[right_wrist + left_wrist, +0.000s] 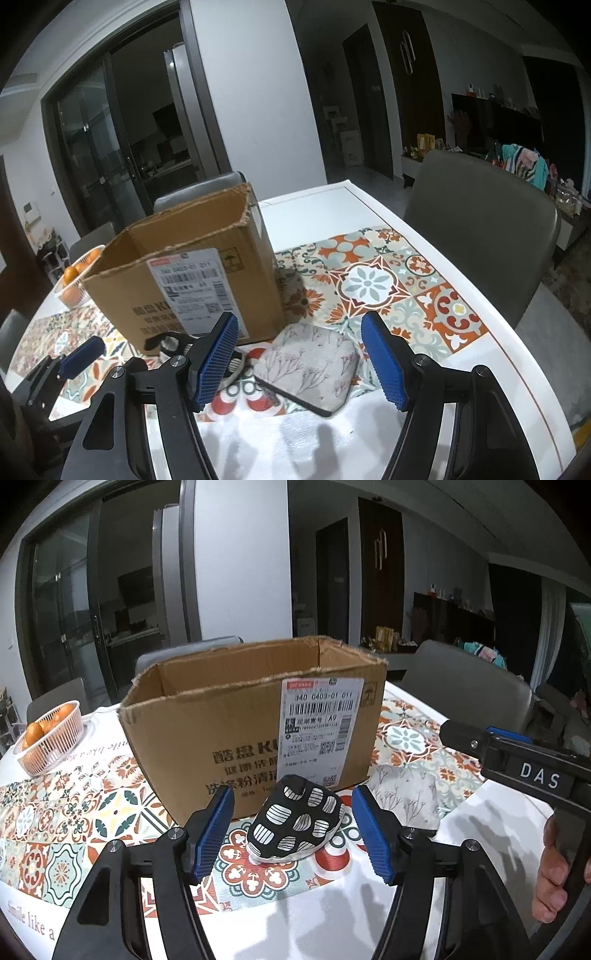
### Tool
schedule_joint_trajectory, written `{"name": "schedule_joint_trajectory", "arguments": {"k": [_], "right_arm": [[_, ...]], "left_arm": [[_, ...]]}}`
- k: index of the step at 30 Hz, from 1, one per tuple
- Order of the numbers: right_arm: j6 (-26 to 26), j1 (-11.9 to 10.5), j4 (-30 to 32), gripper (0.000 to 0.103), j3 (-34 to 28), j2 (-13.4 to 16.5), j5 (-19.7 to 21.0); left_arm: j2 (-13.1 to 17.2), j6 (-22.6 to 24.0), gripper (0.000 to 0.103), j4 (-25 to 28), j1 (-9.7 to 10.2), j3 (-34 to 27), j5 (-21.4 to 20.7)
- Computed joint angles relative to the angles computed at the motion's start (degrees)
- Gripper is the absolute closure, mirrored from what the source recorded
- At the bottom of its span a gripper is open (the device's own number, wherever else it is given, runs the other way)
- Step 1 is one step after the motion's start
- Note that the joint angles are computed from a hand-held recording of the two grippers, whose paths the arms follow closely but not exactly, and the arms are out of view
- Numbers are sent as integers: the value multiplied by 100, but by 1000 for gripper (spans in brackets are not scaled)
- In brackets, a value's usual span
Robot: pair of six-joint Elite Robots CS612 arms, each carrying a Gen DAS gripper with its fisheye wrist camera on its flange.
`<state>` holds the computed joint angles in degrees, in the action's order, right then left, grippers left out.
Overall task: Organize soft objects
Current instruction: 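Move both tools toward the black-and-white slipper and floral fabric pouch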
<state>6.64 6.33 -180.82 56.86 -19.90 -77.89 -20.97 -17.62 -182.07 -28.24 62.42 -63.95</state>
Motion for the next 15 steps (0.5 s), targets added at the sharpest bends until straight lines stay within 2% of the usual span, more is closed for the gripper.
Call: {"name": "schedule_joint_trajectory", "arguments": {"k": [15], "right_arm": [[128, -21, 821, 33, -715, 459, 4]], "left_arm": [[396, 218, 36, 668, 63, -687, -35]]}}
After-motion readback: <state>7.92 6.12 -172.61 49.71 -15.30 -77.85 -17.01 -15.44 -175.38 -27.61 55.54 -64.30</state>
